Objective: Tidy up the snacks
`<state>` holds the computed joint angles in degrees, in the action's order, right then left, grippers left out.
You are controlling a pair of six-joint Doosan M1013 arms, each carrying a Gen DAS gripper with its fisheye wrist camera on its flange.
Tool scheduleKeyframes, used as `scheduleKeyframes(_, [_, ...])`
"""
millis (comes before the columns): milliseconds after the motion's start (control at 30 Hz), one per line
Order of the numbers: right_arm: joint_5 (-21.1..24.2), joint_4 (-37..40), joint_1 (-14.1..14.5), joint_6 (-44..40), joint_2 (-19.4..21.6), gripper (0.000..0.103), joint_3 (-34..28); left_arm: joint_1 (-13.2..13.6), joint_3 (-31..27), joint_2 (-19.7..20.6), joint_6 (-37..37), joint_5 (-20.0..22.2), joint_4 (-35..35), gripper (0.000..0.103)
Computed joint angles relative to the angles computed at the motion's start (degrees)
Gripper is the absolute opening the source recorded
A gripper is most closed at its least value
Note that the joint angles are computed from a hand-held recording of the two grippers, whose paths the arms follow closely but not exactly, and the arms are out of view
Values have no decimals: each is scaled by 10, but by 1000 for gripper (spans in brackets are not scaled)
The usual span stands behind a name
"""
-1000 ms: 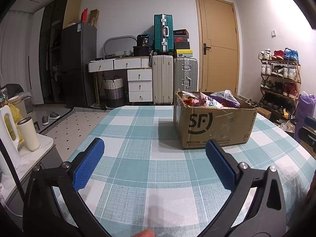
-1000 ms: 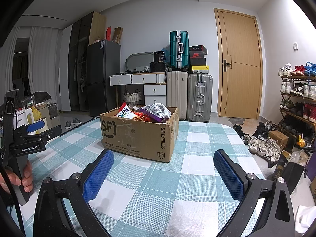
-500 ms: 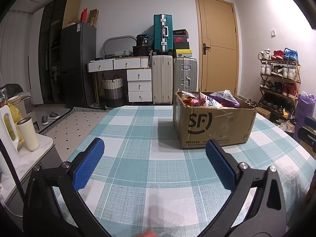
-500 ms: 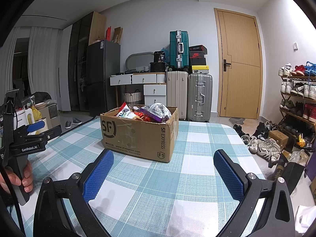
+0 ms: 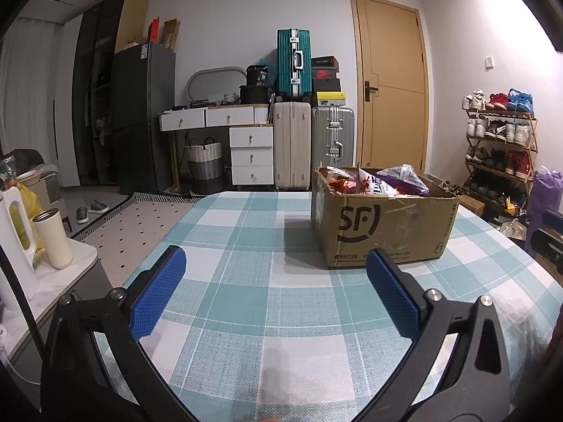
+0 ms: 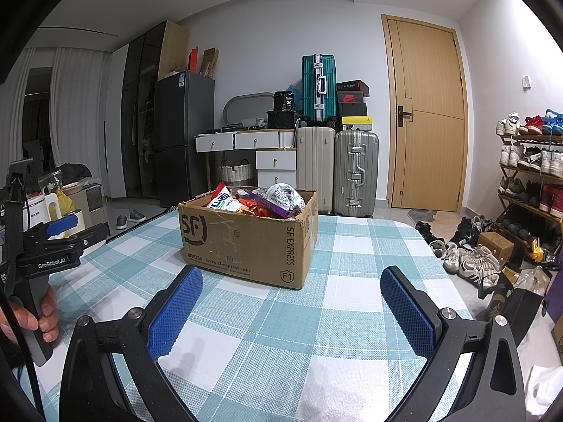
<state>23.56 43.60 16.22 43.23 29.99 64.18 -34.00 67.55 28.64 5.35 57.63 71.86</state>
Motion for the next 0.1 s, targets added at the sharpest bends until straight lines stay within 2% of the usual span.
scheduleKeyframes(100, [0,0,0,0,0,103,0,1,-8,4,6,17,-14,102])
